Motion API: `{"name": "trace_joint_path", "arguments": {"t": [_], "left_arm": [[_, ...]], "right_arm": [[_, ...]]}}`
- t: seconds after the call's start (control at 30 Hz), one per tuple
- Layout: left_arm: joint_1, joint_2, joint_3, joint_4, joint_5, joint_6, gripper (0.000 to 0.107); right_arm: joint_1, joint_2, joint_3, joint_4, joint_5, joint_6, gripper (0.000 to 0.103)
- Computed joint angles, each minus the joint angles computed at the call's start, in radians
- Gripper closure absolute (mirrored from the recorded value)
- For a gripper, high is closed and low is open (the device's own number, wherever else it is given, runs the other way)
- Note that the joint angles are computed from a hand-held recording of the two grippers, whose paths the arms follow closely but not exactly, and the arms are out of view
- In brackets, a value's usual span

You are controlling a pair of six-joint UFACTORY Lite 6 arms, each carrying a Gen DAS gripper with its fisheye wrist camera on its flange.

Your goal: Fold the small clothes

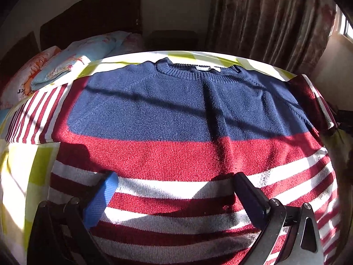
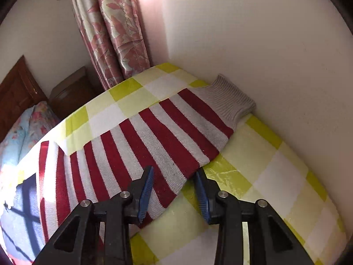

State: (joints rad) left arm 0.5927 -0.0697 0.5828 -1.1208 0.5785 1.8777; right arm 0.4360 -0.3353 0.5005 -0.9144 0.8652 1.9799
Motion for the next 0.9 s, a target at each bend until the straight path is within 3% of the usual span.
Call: {"name": "trace_joint_path", "arguments": {"t": [0.07, 0.17, 0.27, 0.33, 0.4, 0.5, 0.6, 0.63, 0.73, 0.83, 0.9], "left_arm": [[0.001, 0.000, -0.001, -0.002, 0.001, 0.004, 0.004], [0.002, 0.003, 0.001, -0.004, 0.004, 0.009, 0.004], [0.016, 0.012, 0.006, -0.006, 0.023, 0.017, 0.004], [0.038, 0.028, 0.022, -0.003, 0.058, 0.014, 0.004], [0.060, 0.050, 0.043, 0.005, 0.096, 0.003, 0.004], [0.066, 0.055, 0.049, 0.007, 0.108, -0.003, 0.004], [0.073, 0.060, 0.054, 0.009, 0.120, -0.005, 0.004], [0.080, 0.063, 0.058, 0.012, 0.129, -0.007, 0.004], [0.091, 0.070, 0.065, 0.017, 0.145, -0.010, 0.004], [0.090, 0.068, 0.066, 0.017, 0.147, -0.014, 0.004], [0.089, 0.069, 0.066, 0.016, 0.148, -0.014, 0.004]], "right_arm": [[0.020, 0.118, 0.058, -0.062, 0.053, 0.004, 0.067], [-0.010, 0.053, 0.000, -0.119, -0.031, 0.040, 0.097], [0.018, -0.151, -0.135, -0.241, -0.028, 0.178, 0.098], [0.153, -0.253, -0.157, -0.284, 0.109, 0.217, 0.098], [0.291, -0.239, -0.093, -0.347, 0.207, 0.203, 0.098], [0.492, -0.046, 0.099, -0.477, 0.282, 0.094, 0.097], [0.612, 0.245, 0.351, -0.561, 0.175, -0.084, 0.095], [0.620, 0.350, 0.440, -0.561, 0.094, -0.176, 0.094], [0.641, 0.590, 0.637, -0.432, -0.059, -0.321, 0.082], [0.646, 0.633, 0.606, -0.333, -0.214, -0.308, 0.081], [0.685, 0.597, 0.527, -0.310, -0.253, -0.193, 0.081]]}}
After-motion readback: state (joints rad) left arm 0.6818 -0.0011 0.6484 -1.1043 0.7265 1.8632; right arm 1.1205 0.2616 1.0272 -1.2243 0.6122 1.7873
